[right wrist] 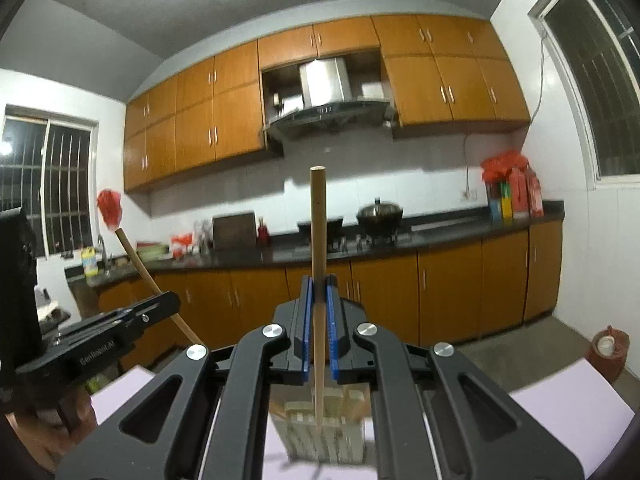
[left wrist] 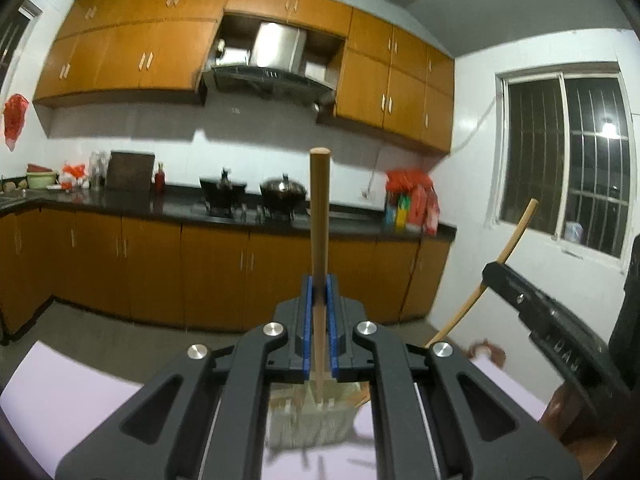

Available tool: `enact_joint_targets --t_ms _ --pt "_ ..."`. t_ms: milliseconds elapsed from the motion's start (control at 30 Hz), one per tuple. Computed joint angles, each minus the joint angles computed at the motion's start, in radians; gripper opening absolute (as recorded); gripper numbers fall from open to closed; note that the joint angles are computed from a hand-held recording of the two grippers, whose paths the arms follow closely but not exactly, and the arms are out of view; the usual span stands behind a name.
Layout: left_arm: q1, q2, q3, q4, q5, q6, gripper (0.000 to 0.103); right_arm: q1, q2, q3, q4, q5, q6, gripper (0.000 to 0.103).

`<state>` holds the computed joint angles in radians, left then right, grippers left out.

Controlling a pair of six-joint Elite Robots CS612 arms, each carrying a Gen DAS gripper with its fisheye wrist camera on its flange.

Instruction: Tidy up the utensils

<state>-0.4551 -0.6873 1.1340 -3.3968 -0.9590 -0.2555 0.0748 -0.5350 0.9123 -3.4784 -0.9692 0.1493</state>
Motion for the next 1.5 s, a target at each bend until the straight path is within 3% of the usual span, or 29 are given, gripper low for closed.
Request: enact_joint_targets --t_ms 133,233,500,567,633,767,833,900,967,1033,1100,1233,1500 --pt "0.011 0.066 -0.106 0.025 0.034 0.027 0.008 0.015 0.069 -0.112 0.047 -0.037 -0.005 0.008" --pt "0.021 0.092 -0.136 0.077 0.026 0.003 0.008 0.025 0.099 -0.146 0.108 -0.057 -0.049 0.008" --pt "0.056 0.109 -0.131 0.178 -0.064 -0.131 0.008 0.030 0.097 -0.137 0.226 -0.050 -0.113 0.008" --pt "0.058 0.100 -0.111 0.169 -0.074 -0.151 0.016 0.026 0.086 -0.121 0.222 -0.045 -0.118 0.014" --pt "0.055 0.082 -0.082 0.146 -0.061 -0.150 0.028 0.021 0.069 -0.093 0.188 -0.051 -0.112 0.039" --pt "0.046 0.040 -0.006 0.098 -0.034 -0.146 0.045 0.009 0.031 -0.025 0.141 -0.053 -0.109 0.048" --pt "0.038 0.008 0.050 0.082 -0.009 -0.152 0.058 0.001 -0.001 0.039 0.104 -0.062 -0.110 0.064" --pt "0.028 -0.020 0.107 0.068 0.024 -0.148 0.071 -0.005 -0.028 0.098 0.070 -0.077 -0.123 0.074" --pt "0.014 -0.049 0.169 0.052 0.065 -0.149 0.089 -0.008 -0.055 0.160 0.047 -0.098 -0.151 0.086" --pt "-0.004 -0.072 0.227 0.035 0.107 -0.137 0.097 -0.009 -0.083 0.232 0.020 -0.123 -0.189 0.096" --pt "-0.023 -0.088 0.276 0.030 0.153 -0.125 0.099 -0.007 -0.102 0.287 0.003 -0.152 -0.231 0.101" --pt "-0.060 -0.113 0.367 0.019 0.214 -0.139 0.099 0.001 -0.136 0.386 -0.022 -0.212 -0.314 0.101" --pt "-0.113 -0.127 0.473 0.011 0.254 -0.230 0.099 -0.007 -0.179 0.514 -0.014 -0.209 -0.339 0.101"
